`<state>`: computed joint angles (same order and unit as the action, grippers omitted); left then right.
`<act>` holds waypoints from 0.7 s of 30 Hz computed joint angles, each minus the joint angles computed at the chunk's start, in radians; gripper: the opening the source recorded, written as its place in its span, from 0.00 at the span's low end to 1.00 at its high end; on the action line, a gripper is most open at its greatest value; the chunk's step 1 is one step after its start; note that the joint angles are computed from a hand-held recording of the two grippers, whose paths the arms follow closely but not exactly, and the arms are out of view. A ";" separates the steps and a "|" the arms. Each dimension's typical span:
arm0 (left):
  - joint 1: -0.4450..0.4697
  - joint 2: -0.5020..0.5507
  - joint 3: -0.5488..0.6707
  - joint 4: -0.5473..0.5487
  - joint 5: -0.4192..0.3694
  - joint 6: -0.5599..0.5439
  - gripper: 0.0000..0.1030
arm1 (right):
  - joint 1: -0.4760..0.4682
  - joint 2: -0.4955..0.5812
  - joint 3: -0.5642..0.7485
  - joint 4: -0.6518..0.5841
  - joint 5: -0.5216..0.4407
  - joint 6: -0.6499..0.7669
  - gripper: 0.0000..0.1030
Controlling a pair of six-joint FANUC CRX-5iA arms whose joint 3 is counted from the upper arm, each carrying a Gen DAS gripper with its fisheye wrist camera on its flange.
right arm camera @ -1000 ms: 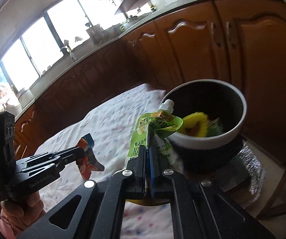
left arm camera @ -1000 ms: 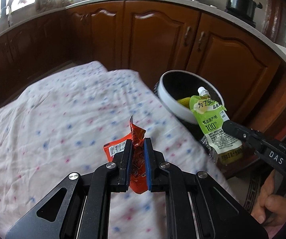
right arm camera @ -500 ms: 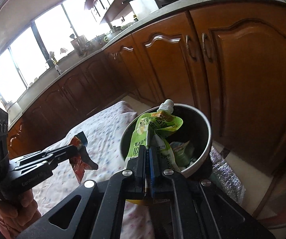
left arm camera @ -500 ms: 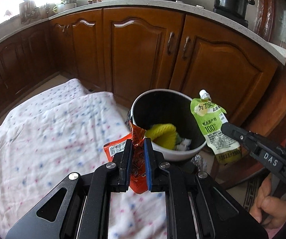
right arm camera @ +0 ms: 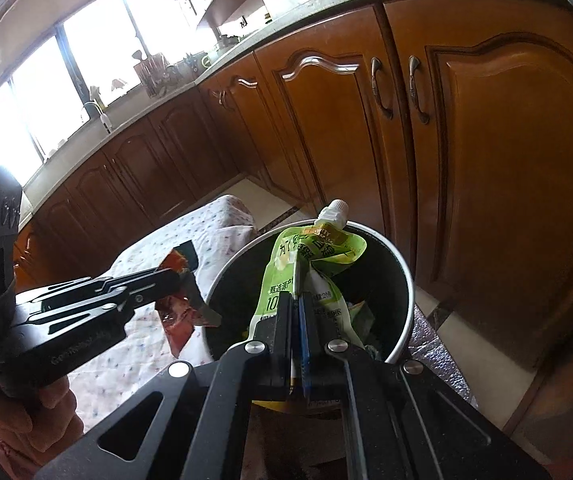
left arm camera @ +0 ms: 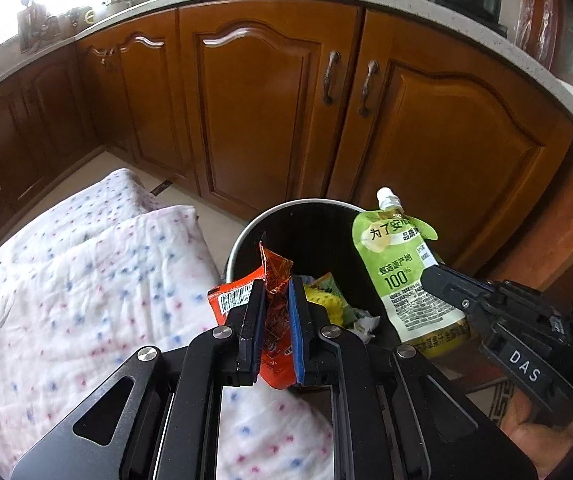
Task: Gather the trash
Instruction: 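Carry the chip bag with the left tool while the right tool carries the juice pouch over the bin, then open the left tool over the bin while the right tool opens too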
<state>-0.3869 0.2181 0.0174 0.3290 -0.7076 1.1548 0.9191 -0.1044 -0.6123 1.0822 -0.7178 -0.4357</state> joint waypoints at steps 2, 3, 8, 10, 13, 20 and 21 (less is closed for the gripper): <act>-0.009 0.015 0.018 -0.018 -0.008 0.010 0.10 | -0.006 -0.003 -0.005 0.000 0.008 -0.002 0.03; -0.013 0.024 0.028 -0.026 -0.014 0.014 0.10 | -0.009 -0.003 -0.006 -0.003 0.012 0.001 0.03; -0.028 0.068 0.079 -0.054 -0.045 0.042 0.10 | -0.022 0.004 0.000 -0.030 0.029 0.026 0.03; -0.037 0.089 0.107 -0.070 -0.056 0.057 0.10 | -0.033 0.011 0.010 -0.050 0.041 0.055 0.03; -0.046 0.100 0.122 -0.088 -0.065 0.076 0.10 | -0.041 0.024 0.027 -0.076 0.048 0.093 0.03; -0.060 0.134 0.166 -0.121 -0.095 0.098 0.10 | -0.063 0.044 0.047 -0.122 0.064 0.140 0.03; -0.060 0.137 0.168 -0.122 -0.099 0.100 0.11 | -0.066 0.044 0.046 -0.125 0.068 0.142 0.03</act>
